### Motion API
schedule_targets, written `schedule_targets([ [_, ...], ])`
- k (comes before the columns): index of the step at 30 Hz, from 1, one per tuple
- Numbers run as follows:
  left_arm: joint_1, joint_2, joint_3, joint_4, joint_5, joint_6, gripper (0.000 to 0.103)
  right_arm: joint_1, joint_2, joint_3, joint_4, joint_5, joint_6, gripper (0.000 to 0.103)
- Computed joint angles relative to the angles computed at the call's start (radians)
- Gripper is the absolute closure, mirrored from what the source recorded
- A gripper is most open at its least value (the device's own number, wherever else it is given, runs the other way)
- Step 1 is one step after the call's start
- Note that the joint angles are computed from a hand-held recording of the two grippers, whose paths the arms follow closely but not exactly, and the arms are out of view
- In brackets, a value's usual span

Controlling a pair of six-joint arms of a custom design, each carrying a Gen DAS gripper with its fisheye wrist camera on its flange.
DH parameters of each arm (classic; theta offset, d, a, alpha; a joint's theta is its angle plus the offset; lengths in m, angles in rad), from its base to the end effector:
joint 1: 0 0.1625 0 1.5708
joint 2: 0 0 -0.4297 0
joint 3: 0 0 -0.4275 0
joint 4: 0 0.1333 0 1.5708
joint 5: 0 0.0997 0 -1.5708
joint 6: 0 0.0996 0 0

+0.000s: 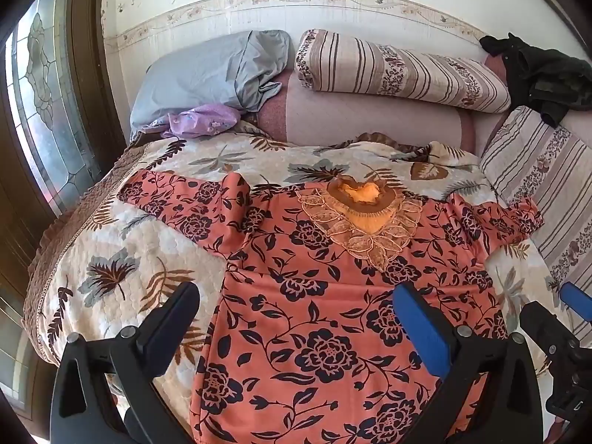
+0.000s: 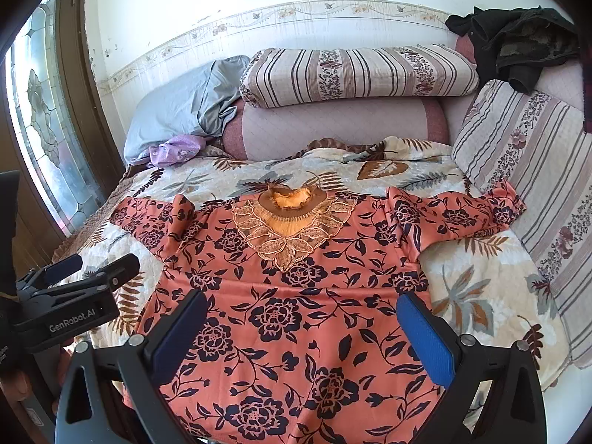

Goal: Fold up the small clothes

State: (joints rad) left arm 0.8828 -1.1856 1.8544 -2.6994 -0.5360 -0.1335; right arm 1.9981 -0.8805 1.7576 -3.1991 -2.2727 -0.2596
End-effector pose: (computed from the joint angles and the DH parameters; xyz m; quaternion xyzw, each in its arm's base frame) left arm -0.2174 -0.6093 0.2943 0.1232 0.8448 -0.3739 0.3625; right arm 0.3412 -0.5827 0.1776 0.1754 -0.8650 0.3700 0.2899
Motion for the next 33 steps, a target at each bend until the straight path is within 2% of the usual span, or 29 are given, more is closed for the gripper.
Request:
schedule_targets([
  [33, 0.008, 0.027, -0.009, -0.049, -0.004, 0.045, 0.0, -0.009, 0.014, -0.021, 0.027, 0.004, 0.002, 0.0],
])
